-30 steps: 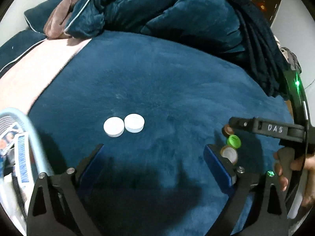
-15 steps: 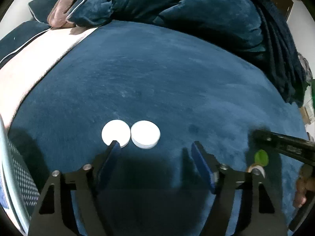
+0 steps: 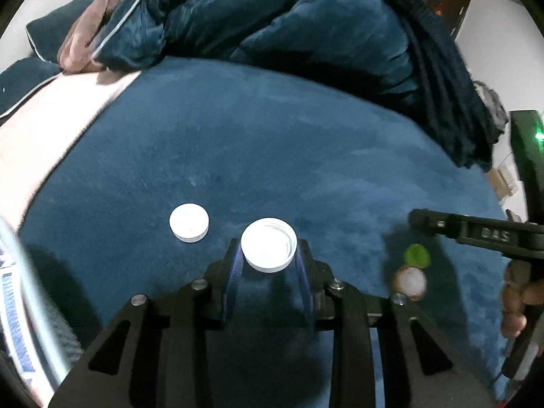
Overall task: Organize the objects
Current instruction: 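Grasp the brown cap with the right gripper while the left grasps a white cap, then carry the brown cap and white cap over the blue basket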
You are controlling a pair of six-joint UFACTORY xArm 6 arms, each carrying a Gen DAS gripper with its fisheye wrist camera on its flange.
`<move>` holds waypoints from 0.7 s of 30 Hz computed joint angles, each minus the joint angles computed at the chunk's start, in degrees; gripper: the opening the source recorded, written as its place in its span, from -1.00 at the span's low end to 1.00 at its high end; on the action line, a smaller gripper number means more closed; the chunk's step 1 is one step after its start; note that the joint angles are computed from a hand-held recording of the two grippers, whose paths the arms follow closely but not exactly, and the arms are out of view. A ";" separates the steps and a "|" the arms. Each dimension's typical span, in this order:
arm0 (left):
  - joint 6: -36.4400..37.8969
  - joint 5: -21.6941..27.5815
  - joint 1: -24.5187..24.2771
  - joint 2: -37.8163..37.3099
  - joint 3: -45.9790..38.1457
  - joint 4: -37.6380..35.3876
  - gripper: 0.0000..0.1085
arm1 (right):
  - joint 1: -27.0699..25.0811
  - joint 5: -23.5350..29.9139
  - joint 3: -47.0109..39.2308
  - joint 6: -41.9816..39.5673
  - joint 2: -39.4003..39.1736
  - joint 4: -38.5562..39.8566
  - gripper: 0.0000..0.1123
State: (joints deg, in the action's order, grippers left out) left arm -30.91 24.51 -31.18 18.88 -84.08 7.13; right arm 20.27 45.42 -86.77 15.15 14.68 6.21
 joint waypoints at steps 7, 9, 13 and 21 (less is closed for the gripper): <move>-0.49 1.01 -1.00 -8.13 5.75 2.58 -0.41 | 1.41 -2.69 4.45 -2.79 -5.50 9.00 -0.45; -1.28 1.04 -1.11 -10.97 8.07 3.26 -0.41 | 2.19 -3.62 5.75 -3.71 -6.97 11.87 -0.45; -4.87 1.33 -1.15 -18.51 14.45 7.09 -0.41 | 4.46 -4.62 7.71 -3.93 -9.17 13.11 -0.45; -13.44 3.33 2.09 -34.32 27.25 12.85 -0.41 | 11.88 -6.18 9.13 -5.25 -10.46 14.41 -0.45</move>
State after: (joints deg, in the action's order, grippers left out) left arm -44.35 27.84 -29.09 -15.44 -56.83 19.99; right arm 32.16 39.25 -77.64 9.90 4.22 20.62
